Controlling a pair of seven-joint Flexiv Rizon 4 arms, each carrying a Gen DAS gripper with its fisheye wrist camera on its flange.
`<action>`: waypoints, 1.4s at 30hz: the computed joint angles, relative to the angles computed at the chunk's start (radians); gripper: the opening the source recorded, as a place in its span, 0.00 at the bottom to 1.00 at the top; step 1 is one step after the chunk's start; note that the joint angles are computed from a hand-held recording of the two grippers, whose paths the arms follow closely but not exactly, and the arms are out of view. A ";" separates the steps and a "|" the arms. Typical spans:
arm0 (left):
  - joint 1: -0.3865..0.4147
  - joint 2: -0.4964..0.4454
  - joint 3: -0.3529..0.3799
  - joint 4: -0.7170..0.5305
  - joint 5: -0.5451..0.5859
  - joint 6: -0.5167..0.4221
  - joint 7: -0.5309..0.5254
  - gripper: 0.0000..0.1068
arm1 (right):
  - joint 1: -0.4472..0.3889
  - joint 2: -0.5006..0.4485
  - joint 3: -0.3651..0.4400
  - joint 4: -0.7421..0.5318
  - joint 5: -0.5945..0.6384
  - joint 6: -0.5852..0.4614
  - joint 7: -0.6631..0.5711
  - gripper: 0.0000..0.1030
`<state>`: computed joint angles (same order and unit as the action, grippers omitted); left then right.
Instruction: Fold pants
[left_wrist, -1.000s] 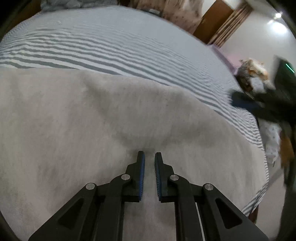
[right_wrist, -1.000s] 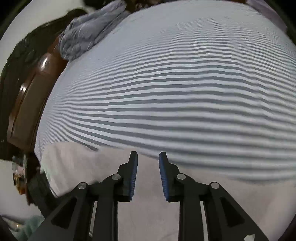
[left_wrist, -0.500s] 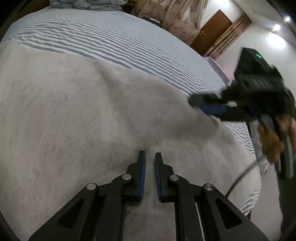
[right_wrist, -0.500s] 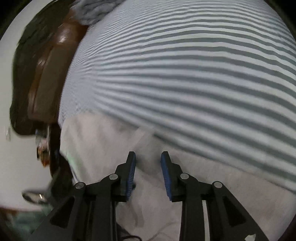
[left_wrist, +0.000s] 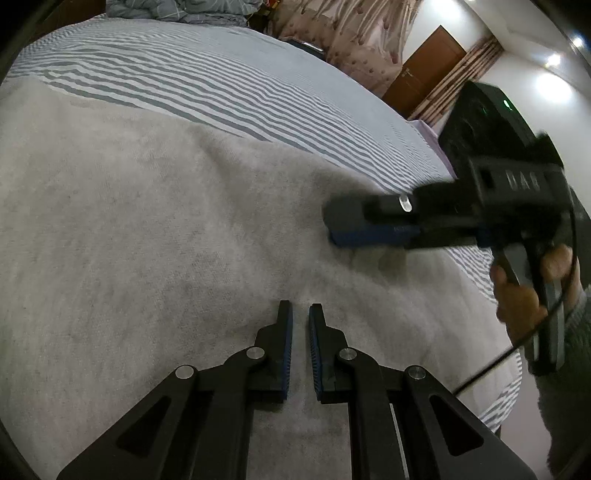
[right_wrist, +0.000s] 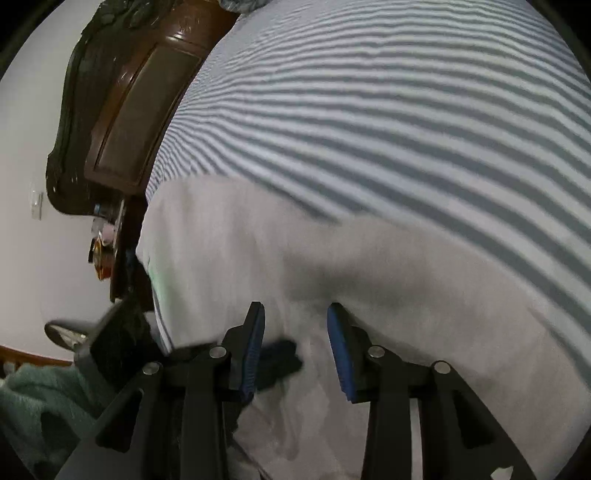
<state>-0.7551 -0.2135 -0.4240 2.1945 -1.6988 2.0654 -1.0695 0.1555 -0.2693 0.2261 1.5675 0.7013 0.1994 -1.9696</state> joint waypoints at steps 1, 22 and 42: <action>0.000 -0.002 0.003 0.002 0.008 -0.002 -0.006 0.11 | -0.002 -0.002 0.001 -0.009 0.008 -0.005 -0.010 0.33; -0.018 0.019 0.042 0.054 0.081 -0.024 -0.087 0.11 | -0.010 -0.039 0.022 -0.090 -0.122 -0.158 -0.010 0.40; -0.035 -0.018 0.042 0.032 0.106 0.016 -0.103 0.11 | -0.126 -0.076 0.007 -0.044 0.201 -0.065 0.022 0.14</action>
<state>-0.7896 -0.2314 -0.3819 2.2270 -1.5926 2.0812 -1.1729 0.0290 -0.3456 0.2330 1.5239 0.9025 0.1340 -1.9472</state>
